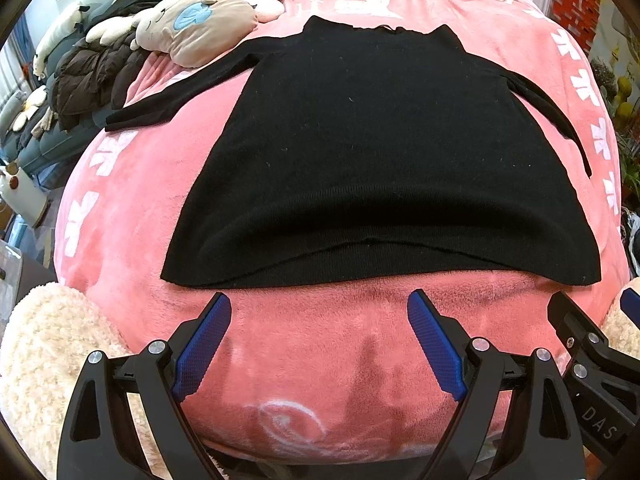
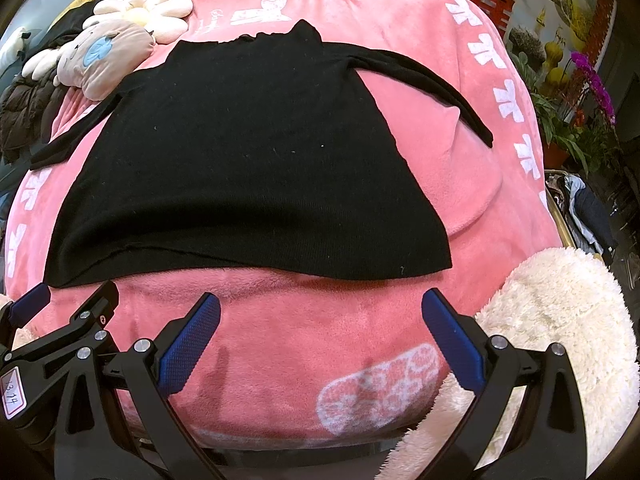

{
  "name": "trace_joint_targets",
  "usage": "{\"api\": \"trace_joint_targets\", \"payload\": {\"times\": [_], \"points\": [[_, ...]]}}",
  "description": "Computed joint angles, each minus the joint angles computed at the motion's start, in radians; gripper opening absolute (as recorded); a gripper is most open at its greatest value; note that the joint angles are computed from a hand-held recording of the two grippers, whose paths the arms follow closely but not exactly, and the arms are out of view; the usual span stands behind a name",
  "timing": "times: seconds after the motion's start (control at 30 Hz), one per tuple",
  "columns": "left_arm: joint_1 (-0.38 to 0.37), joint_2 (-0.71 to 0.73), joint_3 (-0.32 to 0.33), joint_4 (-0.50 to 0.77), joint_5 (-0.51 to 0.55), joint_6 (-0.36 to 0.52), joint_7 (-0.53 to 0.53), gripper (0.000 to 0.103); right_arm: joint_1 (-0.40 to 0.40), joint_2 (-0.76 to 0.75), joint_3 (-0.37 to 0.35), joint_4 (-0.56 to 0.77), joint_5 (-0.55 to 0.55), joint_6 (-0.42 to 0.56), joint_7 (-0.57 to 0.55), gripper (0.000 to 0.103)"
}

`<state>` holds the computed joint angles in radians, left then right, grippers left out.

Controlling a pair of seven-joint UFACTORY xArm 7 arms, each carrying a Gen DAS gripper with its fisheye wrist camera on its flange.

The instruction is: Fold small clothes

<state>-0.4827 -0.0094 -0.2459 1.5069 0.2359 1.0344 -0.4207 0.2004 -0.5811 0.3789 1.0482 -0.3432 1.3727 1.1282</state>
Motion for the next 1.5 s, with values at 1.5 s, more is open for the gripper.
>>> {"api": "trace_joint_targets", "payload": {"times": [1.5], "points": [[-0.031,0.328,0.056,0.493,-0.207,0.095,0.117,0.088,-0.320,0.173,-0.637,0.000,0.329,-0.579,-0.232,0.070]]}}
